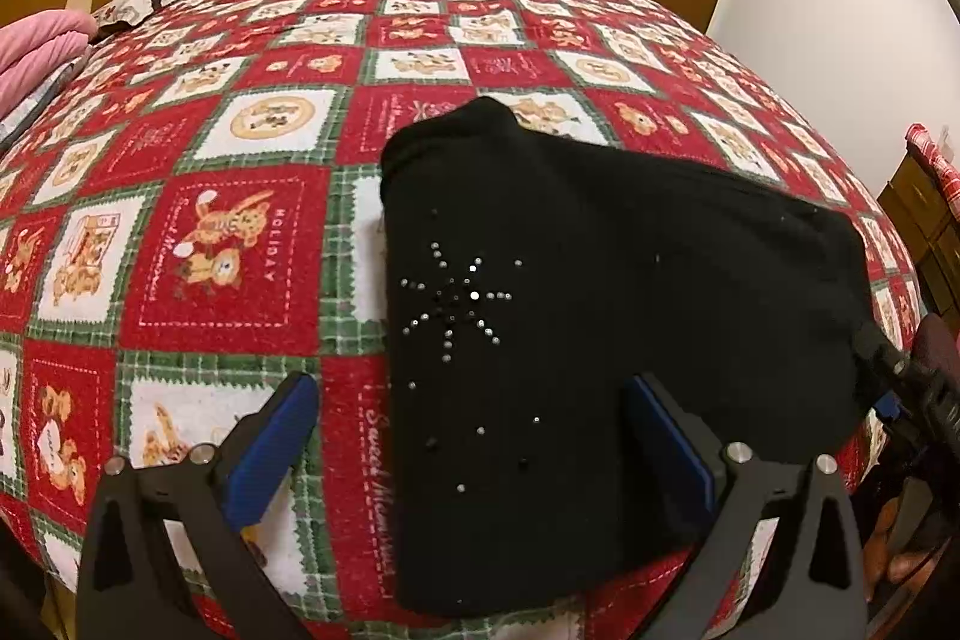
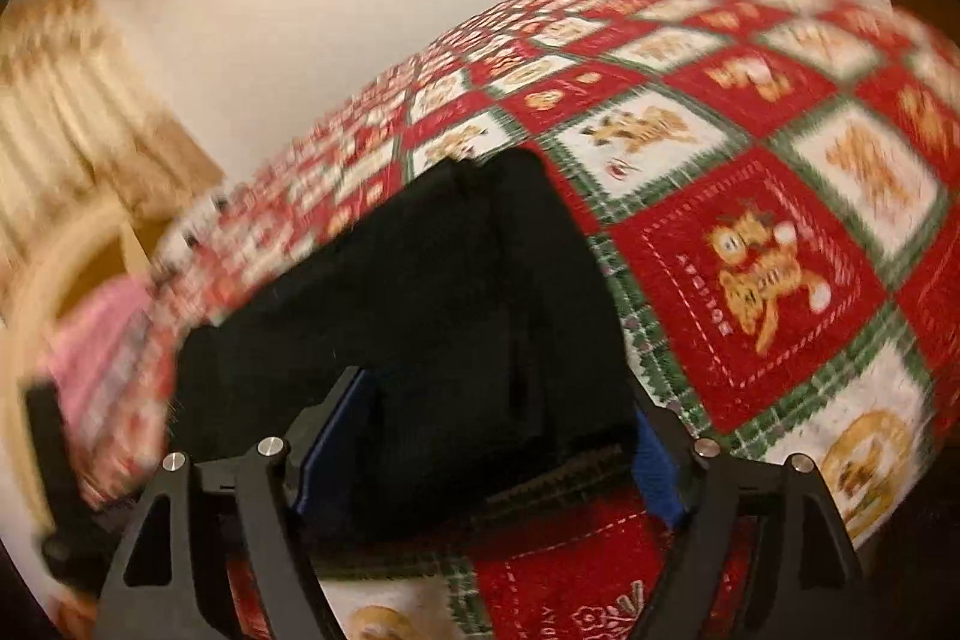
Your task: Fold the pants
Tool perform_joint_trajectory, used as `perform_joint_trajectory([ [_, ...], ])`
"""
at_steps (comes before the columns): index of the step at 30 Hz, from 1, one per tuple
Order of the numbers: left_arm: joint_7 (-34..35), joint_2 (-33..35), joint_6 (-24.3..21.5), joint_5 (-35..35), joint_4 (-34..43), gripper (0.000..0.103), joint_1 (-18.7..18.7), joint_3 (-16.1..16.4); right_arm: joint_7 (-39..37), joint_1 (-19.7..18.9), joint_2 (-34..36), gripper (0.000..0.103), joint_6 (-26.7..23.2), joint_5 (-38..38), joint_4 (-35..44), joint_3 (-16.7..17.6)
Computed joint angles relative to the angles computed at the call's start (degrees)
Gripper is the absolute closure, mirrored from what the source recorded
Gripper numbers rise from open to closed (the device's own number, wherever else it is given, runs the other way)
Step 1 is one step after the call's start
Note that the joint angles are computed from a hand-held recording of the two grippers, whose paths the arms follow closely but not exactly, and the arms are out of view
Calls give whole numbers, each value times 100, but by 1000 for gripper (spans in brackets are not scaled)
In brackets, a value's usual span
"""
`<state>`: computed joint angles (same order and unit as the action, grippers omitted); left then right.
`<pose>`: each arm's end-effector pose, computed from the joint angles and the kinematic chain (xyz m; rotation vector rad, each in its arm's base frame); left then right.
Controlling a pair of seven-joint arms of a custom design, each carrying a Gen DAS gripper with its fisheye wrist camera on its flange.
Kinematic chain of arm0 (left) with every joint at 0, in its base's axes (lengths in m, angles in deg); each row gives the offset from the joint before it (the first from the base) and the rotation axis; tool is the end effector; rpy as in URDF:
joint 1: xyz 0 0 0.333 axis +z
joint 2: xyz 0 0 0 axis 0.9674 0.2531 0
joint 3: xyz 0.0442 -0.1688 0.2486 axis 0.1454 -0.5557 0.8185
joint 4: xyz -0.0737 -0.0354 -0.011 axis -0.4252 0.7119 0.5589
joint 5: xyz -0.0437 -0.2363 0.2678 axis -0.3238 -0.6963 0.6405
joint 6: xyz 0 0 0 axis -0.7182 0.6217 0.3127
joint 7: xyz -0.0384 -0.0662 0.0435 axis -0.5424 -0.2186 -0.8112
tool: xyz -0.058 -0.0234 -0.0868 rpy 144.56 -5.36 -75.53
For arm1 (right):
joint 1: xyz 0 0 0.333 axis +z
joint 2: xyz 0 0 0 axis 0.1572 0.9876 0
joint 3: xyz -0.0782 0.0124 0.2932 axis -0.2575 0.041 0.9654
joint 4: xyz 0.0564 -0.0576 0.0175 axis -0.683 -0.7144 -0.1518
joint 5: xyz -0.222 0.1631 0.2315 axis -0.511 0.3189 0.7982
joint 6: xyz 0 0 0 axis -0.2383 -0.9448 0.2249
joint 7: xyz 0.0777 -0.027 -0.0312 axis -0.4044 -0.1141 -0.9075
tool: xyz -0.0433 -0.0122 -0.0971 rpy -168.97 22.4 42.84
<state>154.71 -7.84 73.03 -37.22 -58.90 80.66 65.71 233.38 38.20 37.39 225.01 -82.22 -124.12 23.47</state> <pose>0.6947 -0.0364 0.4516 -1.7709 2.0496 -0.8423 0.6088 0.2545 0.4369 -1.2420 1.9396 -0.5351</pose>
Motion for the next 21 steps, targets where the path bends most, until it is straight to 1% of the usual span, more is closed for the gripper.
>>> perform_joint_trajectory([
  [1, 1, -1, -10, 0, 2, 0, 3, -3, -134, 70, 23, 24, -268, -60, 93, 3],
  [2, 8, 4, -27, 2, 13, 0, 3, -8, -212, 120, 51, 31, -472, -152, 179, 10],
  [3, 33, -3, -35, -2, 5, 0, 10, -18, -256, 125, 74, 37, -540, -244, 229, 28],
  [4, 56, -5, -41, 5, 3, 0, 8, -21, -338, 73, 88, 41, -512, -269, 250, 83],
  [5, 85, -13, -24, 28, -18, 0, -1, -17, -422, 9, 88, 48, -461, -235, 250, 148],
  [6, 93, -18, -14, 33, -30, 0, -4, -14, -548, -64, 88, 54, -389, -162, 247, 222],
  [10, 123, 1, -73, -42, 10, 0, 34, -42, -637, -31, 88, 56, -411, -178, 251, 203],
  [13, 235, 2, -92, -164, 11, 0, 98, -105, -567, -37, 94, 56, -273, -147, 206, 172],
  [14, 346, 3, -161, -269, 34, 0, 170, -168, -554, -44, 88, 56, -226, -129, 184, 163],
  [16, 749, 16, -452, -798, 138, 0, 482, -425, -531, -47, 78, 56, -141, -85, 144, 150],
  [18, 1215, 49, -854, -1639, 260, 0, 893, -697, -500, -51, 83, 56, -27, -34, 111, 123],
  [21, 1516, 100, -1275, -2515, 369, 3, 1197, -764, -447, -14, 84, 56, 144, 16, 45, 33],
])
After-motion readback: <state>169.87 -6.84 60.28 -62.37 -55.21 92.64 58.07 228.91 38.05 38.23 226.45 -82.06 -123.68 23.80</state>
